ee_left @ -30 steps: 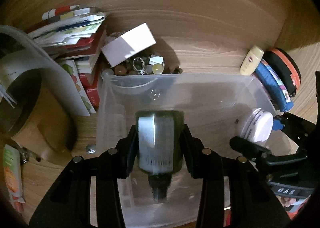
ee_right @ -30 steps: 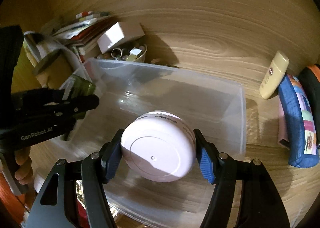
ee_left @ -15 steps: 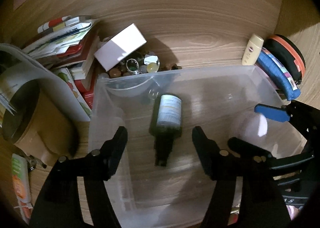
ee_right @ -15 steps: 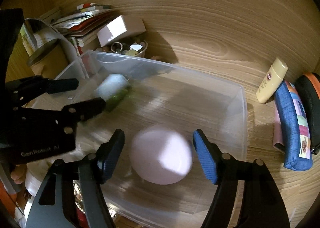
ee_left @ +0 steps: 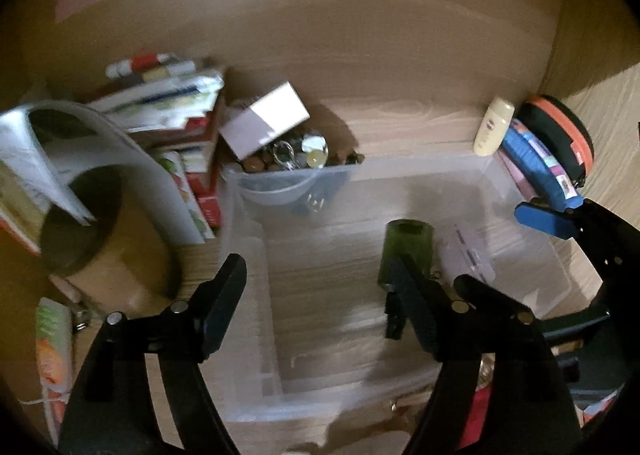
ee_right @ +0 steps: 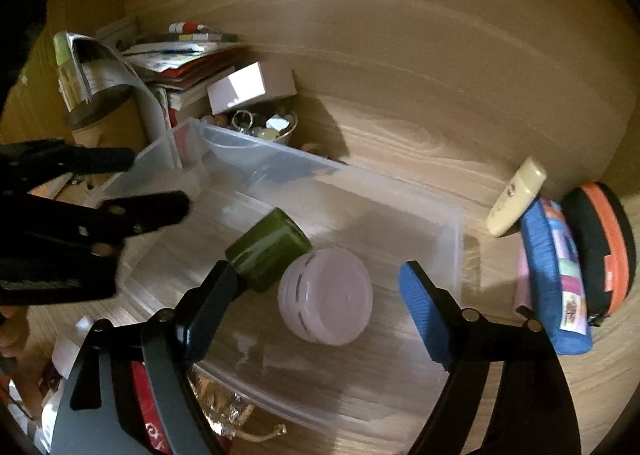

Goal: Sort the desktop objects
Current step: 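Lower the pink container and green bottle into the clear box, open both tools, then grasp the bagged pink rope with the right tool while the left tool grasps the white lid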

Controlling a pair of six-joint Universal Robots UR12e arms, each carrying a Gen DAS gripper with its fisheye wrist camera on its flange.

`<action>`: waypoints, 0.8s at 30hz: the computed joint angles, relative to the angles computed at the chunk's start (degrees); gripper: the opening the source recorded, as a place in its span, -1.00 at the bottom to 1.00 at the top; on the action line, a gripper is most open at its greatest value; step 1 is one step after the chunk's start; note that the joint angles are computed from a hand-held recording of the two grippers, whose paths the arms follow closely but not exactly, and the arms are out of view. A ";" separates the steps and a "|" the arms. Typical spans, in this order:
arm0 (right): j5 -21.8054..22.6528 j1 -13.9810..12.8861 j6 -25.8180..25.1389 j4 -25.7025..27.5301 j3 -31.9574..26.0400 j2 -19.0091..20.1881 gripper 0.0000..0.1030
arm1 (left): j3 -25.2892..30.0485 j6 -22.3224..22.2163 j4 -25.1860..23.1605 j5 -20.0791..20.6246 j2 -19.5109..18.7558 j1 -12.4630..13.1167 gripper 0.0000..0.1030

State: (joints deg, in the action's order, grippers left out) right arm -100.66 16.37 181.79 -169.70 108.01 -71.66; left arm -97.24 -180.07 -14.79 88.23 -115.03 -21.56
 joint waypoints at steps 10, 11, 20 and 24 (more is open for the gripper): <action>0.34 -0.32 3.03 -2.95 4.45 -5.15 0.61 | -5.67 -1.06 3.82 0.68 5.06 0.63 0.66; 0.15 -0.33 3.17 -3.26 4.90 -5.66 0.62 | -6.19 -1.13 3.98 0.64 5.47 0.71 0.68; -3.66 0.67 3.36 -8.62 10.79 -10.58 0.88 | -11.19 -1.75 4.41 0.55 8.99 0.90 0.75; -4.63 1.00 3.77 -9.46 13.05 -11.81 0.88 | -13.26 -3.03 4.07 -0.38 9.92 1.22 0.79</action>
